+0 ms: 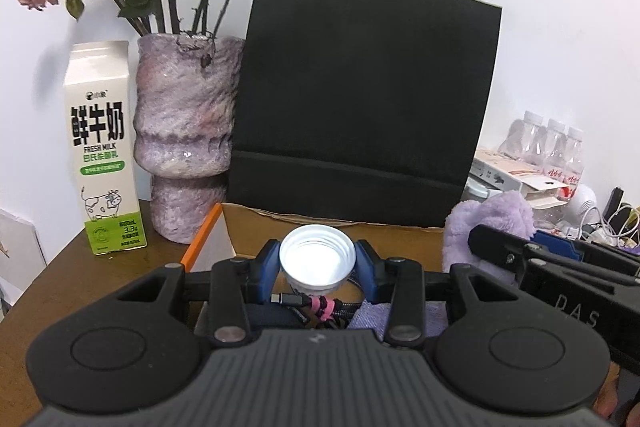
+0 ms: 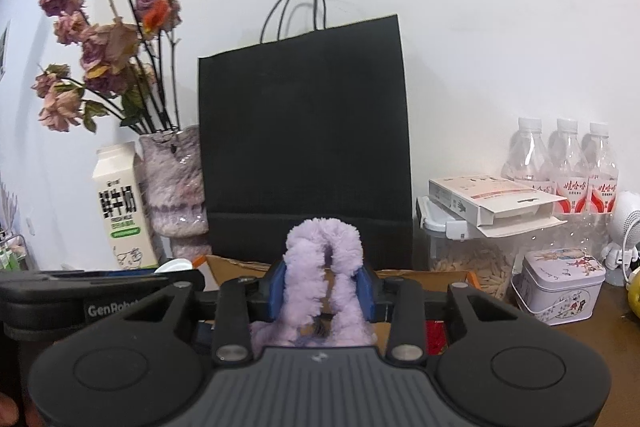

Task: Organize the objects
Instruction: 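Open both tools to drop the cap and headband into the box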

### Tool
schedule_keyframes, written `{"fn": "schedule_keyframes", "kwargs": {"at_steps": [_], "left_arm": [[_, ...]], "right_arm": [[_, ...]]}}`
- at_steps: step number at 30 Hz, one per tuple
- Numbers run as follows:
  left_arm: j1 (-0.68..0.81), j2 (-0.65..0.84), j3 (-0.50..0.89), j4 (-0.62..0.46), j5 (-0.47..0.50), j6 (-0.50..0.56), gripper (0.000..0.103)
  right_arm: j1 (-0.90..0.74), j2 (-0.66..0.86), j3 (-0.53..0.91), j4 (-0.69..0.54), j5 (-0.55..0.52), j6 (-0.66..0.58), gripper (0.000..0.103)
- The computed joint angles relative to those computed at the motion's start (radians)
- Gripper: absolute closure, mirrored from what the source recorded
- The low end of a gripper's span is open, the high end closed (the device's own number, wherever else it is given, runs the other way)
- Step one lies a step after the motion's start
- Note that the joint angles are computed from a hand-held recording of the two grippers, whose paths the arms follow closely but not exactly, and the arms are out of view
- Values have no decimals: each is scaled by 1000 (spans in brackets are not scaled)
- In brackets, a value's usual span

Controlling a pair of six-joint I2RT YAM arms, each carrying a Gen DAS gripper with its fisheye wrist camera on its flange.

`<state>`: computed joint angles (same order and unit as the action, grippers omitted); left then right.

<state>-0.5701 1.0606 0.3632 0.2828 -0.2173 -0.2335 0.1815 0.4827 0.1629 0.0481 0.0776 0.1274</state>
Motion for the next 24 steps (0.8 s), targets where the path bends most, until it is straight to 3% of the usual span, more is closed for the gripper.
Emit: {"fn": "schedule_keyframes", "kwargs": {"at_steps": [5,8,10,13,14,20,24], "left_arm": [[29,83,22,40,28,10,60],[42,108,27,47,25,11,25],[36,115,18,71,-26,14,0],[62,118,13,82,-13,17,0],[78,117,17,72,11,13,0],[91,83,5,45,19,36,0],[79,-13,-24,-16,11,48,0]], "right_arm": [[-55,128,11,78,-48,-5,64],[-75,181,12,91,-62,-2,48],[-67,198,10,95,-39,-4,25],[-59,205,8,90,9,-5,2],[-64,206,10,85,10,-6,0],[-53,187,16,44,35,-8,0],[-27,89,16,-49,53,-11,0]]}}
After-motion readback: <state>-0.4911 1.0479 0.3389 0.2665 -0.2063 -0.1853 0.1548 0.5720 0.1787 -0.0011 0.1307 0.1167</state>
